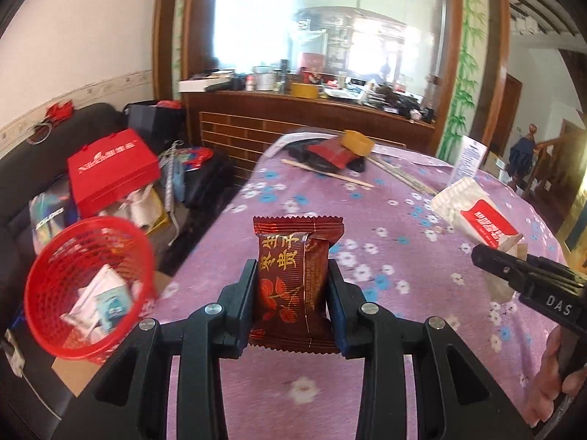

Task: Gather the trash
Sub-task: 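Carry both items over the red basket and open both grippers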

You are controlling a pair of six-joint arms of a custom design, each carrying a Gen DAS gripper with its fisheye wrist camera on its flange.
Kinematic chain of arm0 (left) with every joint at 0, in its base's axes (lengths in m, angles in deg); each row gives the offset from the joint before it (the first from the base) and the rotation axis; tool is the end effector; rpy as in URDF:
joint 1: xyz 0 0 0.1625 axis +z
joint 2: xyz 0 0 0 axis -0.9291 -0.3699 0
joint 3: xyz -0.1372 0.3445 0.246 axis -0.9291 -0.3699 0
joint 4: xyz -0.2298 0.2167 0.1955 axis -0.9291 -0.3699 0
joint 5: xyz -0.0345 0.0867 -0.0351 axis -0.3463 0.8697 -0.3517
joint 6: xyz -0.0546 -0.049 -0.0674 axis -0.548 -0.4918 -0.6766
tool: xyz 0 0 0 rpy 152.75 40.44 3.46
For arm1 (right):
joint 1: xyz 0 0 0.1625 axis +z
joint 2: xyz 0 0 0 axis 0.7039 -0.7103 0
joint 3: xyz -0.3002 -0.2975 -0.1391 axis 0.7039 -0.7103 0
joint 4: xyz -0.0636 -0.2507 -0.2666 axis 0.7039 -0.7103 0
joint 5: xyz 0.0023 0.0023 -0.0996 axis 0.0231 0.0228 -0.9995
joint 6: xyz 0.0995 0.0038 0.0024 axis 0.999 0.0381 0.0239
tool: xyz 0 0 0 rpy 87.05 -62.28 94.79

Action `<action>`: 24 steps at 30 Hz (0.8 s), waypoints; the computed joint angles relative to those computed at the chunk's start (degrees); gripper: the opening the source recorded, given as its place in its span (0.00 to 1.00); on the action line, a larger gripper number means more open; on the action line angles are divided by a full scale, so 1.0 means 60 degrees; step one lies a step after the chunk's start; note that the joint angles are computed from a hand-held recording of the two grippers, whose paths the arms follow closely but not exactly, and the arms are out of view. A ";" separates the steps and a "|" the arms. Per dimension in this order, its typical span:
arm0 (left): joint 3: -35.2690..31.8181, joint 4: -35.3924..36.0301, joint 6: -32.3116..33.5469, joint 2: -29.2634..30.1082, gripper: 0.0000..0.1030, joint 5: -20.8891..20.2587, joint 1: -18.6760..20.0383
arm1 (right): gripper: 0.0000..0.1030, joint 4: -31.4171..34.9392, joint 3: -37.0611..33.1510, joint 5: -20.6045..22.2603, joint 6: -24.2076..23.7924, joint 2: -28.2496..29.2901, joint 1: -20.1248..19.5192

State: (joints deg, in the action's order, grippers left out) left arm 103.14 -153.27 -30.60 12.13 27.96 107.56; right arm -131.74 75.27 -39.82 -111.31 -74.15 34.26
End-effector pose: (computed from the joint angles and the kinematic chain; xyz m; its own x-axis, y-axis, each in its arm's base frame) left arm -0.2996 -0.5393 -0.0174 -0.7387 -0.2554 -0.6238 0.4189 0.5510 -0.7217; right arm 0.0199 -0.6208 0.2450 -0.7449 -0.4854 0.4577 -0.6632 0.6135 -0.4287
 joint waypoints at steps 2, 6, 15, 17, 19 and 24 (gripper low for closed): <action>0.0760 0.0139 -0.0727 -0.0435 0.33 0.0247 -0.0076 | 0.44 -0.0037 0.0212 -0.0007 -0.0115 -0.0005 0.0213; 0.2036 0.1193 -0.2675 -0.1384 0.33 0.0696 -0.0136 | 0.44 0.0191 0.0509 -0.0049 -0.0287 0.0091 0.0706; 0.4207 0.4301 -0.7163 -0.3577 0.33 0.1203 -0.0029 | 0.44 0.0680 0.0495 -0.0209 -0.0328 0.0929 0.1920; 0.4408 0.4501 -0.7449 -0.3832 0.33 0.1215 0.0063 | 0.44 0.0716 0.0419 -0.0273 -0.0304 0.1173 0.2145; 0.4644 0.5139 -0.8165 -0.4187 0.33 0.1296 0.0130 | 0.44 0.0923 0.0234 -0.0341 -0.0215 0.1470 0.2375; 0.4988 0.4877 -0.8260 -0.4443 0.33 0.1229 0.0360 | 0.44 0.1431 -0.0290 -0.0442 0.0074 0.2099 0.2730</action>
